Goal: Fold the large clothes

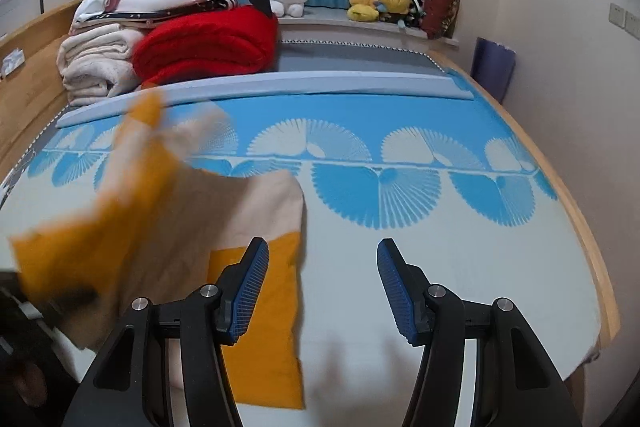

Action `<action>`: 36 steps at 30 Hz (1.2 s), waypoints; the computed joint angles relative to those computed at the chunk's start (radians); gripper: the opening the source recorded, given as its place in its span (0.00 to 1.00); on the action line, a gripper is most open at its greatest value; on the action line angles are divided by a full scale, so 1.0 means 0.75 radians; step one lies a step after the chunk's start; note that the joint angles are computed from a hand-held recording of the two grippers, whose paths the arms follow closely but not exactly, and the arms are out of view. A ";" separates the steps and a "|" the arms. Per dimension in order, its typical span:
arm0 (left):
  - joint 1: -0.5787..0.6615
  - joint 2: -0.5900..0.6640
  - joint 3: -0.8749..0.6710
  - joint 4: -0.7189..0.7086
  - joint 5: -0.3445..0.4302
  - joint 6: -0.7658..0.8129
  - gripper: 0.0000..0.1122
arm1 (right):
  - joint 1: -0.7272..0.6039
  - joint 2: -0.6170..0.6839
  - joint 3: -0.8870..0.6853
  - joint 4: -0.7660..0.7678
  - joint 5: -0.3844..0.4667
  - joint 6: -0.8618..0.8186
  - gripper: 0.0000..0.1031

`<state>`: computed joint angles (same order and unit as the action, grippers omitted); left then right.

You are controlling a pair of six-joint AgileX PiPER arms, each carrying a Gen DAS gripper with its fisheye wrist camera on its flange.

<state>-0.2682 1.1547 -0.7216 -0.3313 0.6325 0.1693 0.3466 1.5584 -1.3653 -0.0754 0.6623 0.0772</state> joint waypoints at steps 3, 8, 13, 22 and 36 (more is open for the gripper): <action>0.015 0.172 0.002 -0.170 0.065 0.140 0.23 | -0.039 0.009 -0.005 0.094 0.036 -0.076 0.56; 0.448 0.095 -0.007 -0.648 0.441 0.549 0.37 | -0.078 0.078 -0.058 0.346 0.090 -0.194 0.56; 0.982 -0.010 -0.035 -0.819 0.772 0.718 0.43 | -0.059 0.200 -0.141 0.643 0.232 -0.326 0.60; 1.320 -0.008 -0.063 -0.545 0.685 0.529 0.42 | 0.087 0.598 -0.391 0.667 0.635 -0.210 0.61; 1.271 0.024 -0.047 -0.402 0.667 0.515 0.42 | -0.049 0.278 -0.098 1.091 0.444 -0.626 0.06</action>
